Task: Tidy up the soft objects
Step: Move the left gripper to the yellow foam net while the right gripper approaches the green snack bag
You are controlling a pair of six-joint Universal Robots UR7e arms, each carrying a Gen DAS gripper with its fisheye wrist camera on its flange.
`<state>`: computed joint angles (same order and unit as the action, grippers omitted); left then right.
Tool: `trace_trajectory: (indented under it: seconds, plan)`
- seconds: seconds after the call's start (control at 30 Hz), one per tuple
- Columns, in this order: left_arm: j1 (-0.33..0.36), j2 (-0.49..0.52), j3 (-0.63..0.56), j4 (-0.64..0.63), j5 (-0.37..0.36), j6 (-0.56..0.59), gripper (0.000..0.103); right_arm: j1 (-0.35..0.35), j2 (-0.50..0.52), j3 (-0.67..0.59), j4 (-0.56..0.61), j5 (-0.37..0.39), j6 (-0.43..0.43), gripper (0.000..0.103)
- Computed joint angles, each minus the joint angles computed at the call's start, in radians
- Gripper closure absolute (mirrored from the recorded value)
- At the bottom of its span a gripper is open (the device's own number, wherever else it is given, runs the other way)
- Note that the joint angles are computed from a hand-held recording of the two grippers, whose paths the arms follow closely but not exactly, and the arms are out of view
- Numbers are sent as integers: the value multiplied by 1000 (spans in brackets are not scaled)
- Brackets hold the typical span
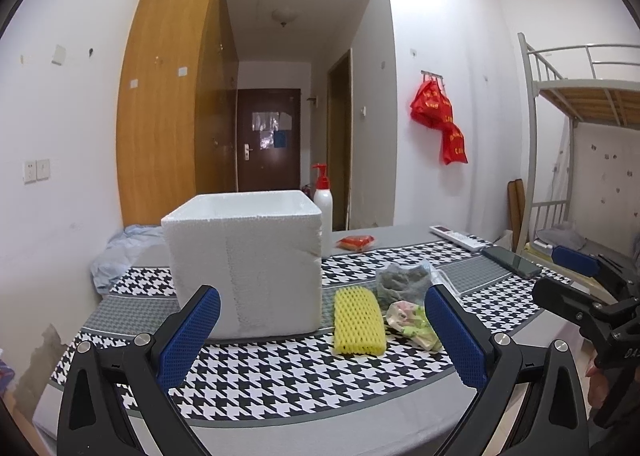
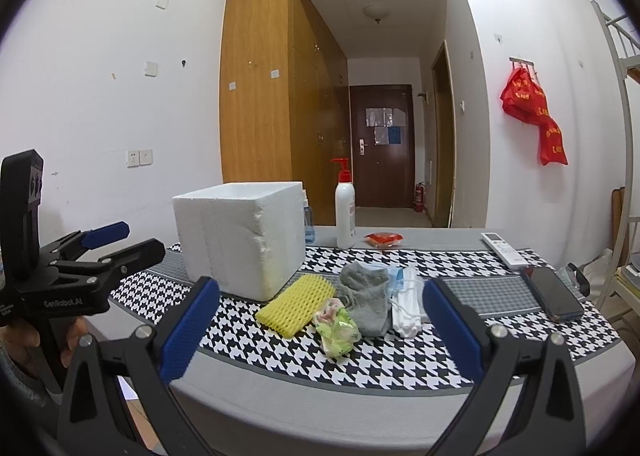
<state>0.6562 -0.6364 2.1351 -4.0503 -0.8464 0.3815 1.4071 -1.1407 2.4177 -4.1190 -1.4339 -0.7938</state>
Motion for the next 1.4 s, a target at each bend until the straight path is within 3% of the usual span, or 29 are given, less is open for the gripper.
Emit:
trace_trajectory:
  seconds: [0.43, 1.0, 1.4]
  plan:
    - [44, -2, -58, 143, -48, -45, 1, -32, -21, -39, 129, 2, 40, 0]
    - [101, 25, -179, 418, -99, -121, 1, -21, 8, -141, 237, -110, 23, 0]
    - [142, 49, -267, 637, -119, -163, 1, -37, 19, -186, 374, -126, -1, 0]
